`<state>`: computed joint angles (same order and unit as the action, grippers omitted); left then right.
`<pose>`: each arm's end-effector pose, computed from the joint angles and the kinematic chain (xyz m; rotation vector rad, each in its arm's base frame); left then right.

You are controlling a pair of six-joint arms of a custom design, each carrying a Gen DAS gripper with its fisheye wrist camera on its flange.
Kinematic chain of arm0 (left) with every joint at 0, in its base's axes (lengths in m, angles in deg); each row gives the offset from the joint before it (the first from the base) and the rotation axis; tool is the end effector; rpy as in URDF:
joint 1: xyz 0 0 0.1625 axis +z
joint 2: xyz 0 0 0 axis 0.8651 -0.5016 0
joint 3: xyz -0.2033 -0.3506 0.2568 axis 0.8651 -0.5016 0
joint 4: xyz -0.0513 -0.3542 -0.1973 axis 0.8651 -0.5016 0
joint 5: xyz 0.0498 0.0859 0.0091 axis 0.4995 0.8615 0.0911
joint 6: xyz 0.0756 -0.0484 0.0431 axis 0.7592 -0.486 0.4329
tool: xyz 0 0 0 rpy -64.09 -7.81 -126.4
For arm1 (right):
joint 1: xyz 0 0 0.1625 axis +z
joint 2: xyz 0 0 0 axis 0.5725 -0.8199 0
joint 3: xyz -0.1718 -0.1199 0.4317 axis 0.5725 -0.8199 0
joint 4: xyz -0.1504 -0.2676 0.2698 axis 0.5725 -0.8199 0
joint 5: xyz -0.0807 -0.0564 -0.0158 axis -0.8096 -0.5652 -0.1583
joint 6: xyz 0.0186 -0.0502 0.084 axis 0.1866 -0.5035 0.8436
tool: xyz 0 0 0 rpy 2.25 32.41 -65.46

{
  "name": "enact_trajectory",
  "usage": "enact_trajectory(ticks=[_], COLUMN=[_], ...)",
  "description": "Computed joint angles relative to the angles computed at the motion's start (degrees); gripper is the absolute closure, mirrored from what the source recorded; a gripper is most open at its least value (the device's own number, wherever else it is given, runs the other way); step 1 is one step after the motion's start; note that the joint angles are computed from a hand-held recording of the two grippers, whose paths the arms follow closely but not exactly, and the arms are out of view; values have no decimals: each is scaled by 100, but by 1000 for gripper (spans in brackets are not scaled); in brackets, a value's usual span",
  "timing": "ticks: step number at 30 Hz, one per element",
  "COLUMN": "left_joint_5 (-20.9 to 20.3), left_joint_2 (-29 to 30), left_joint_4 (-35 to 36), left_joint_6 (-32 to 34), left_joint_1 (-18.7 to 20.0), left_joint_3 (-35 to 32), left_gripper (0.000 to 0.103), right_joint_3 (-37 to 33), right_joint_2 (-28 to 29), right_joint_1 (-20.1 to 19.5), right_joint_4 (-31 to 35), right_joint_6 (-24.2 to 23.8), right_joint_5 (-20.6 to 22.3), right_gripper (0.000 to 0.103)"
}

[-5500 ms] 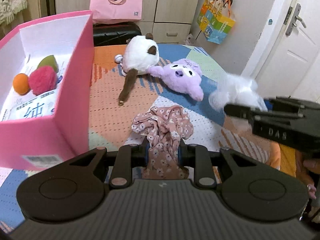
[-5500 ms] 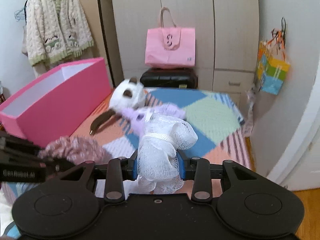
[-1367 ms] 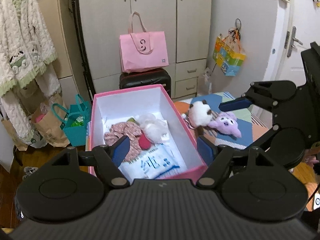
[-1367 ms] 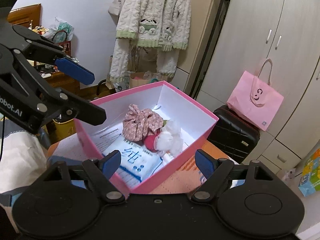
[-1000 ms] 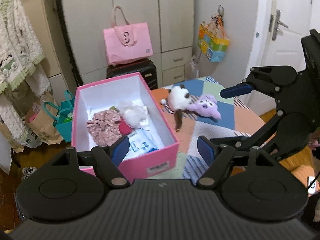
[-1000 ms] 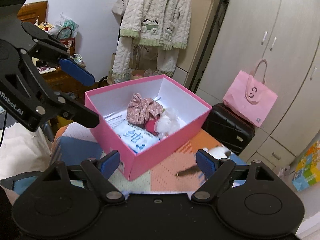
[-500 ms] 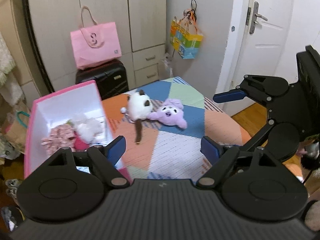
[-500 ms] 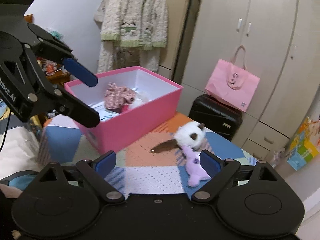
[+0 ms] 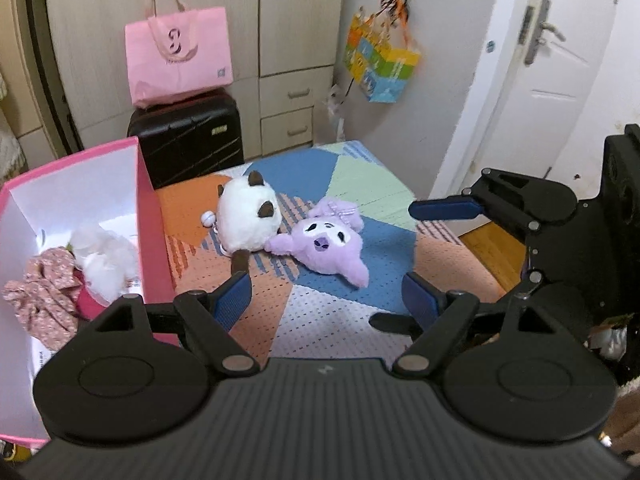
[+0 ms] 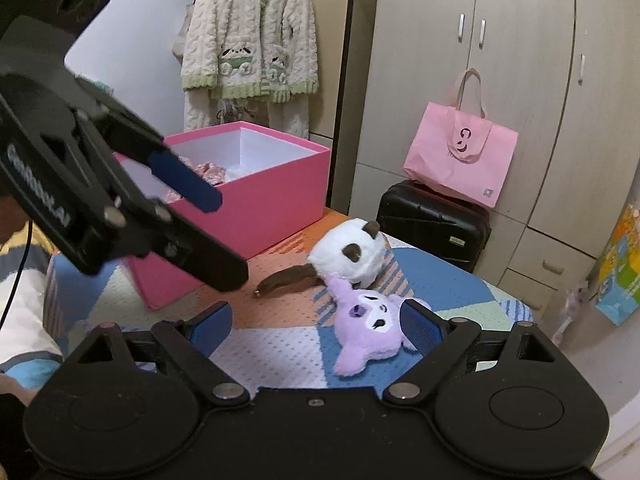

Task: Organize soft objects
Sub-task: 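Move both tools back toward the purple plush toy on the table, then close the left tool on the purple plush toy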

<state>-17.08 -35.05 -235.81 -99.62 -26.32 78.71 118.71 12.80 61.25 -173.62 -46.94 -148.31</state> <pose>-0.2155 -0.3906 0.1782 0.6243 2.3873 -0.8095 0.1822 -0.4396 0.1220 1.5365 -2.3296 0.7395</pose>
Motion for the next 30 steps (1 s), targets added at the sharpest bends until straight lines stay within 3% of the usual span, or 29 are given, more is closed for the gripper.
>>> enact_trajectory(ticks=[6, 11, 15, 18, 23, 25, 27, 30], left_joint_5=[-181, -532, -457, -437, -618, -515, -378, -490], left_joint_2=[572, 914, 1253, 1462, 1637, 1710, 1794, 1821], left_joint_4=[-1032, -1591, -1956, -2146, -2358, -2331, -2340, -2382], left_joint_6=[319, 496, 547, 507, 412, 311, 355, 403], left_joint_1=[449, 864, 1099, 1299, 1488, 1488, 1460, 1491], left_joint_3=[-149, -366, -491, -601, -663, -678, -680, -684], left_gripper=[21, 24, 24, 25, 33, 33, 33, 36], right_joint_3=[-402, -739, -1156, -1256, -1507, -1583, -1612, -1632], right_joint_2=[491, 571, 483, 618, 658, 665, 676, 702], right_joint_1=[-389, -592, -449, -418, -447, -419, -371, -339], right_joint_4=[-350, 63, 1207, 1131, 1596, 1755, 1838, 1843], right_joint_6=[-107, -66, 142, 24, -100, -182, -412, -730], right_joint_5=[315, 472, -161, -275, -252, -315, -412, -484], right_gripper=[10, 10, 8, 8, 7, 7, 6, 6])
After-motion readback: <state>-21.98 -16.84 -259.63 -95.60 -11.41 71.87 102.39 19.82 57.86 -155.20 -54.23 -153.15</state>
